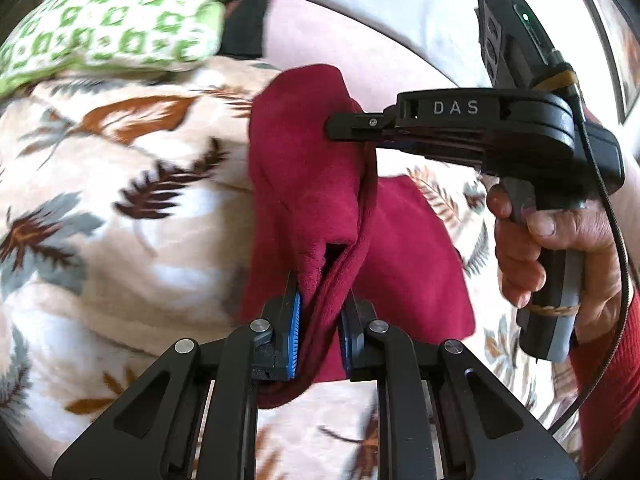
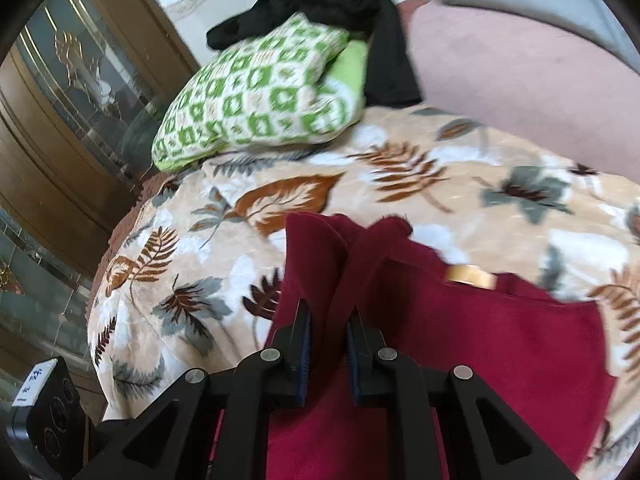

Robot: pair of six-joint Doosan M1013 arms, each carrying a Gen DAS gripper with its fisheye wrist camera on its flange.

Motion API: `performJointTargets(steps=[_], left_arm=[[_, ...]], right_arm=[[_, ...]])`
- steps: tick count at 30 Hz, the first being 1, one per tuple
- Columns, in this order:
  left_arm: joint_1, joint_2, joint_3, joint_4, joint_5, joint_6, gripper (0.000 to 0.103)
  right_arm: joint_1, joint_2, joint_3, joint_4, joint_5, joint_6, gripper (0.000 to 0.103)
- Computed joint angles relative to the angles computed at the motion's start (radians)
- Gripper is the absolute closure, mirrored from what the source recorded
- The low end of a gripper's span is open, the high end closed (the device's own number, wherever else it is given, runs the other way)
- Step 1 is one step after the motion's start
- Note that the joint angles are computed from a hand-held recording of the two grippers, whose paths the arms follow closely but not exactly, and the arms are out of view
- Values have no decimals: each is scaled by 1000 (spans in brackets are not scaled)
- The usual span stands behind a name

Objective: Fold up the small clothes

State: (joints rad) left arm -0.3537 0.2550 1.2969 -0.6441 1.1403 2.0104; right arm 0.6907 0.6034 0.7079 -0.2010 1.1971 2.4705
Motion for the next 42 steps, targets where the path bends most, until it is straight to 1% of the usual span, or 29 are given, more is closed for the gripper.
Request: performJointTargets(steps=[3,6,10,13,24,31,34,36,37,38,39,40,41,42], left_arm=[[-37,-5,-6,8,8,13,88],[-64,-7,-8,25,3,22,88],[-104,-2,-22,58,5,10,88],[-125,4,-29,72,4,4,88],[-194,15,-28,101,10,-17,88],[-238,51,-35,106,38,-66,88],[-254,57,-34,132,36,-87,88],[-254,57,-36,130,46,-90,87],[-248,56,-43,119,64,-79,82],[-242,57,-49,108,83,-68,73],[-232,59,-59,88,113,-52,68],[-218,56,-66,68,141,-31,57],[-206,49,-64,51,148,-10,53],[-189,35,-55,40,141,19,53]], right_arm=[[1,-68,104,-35,-31,47,90],[-2,-129,202,-62,-75,106,90],[-5,-186,289,-87,-110,166,90],[-7,-219,340,-108,-126,208,90],[-20,-297,462,-137,-134,272,90],[-39,-299,504,-141,-69,290,90],[-50,-289,518,-126,-31,293,90],[-56,-285,528,-108,-26,292,90],[-57,-289,536,-109,-35,301,90],[-55,-295,545,-119,-44,316,90],[-50,-303,552,-131,-48,331,88],[-45,-308,553,-148,-36,345,82],[-36,-312,550,-168,-10,363,75],[-28,-322,553,-177,-1,379,71]])
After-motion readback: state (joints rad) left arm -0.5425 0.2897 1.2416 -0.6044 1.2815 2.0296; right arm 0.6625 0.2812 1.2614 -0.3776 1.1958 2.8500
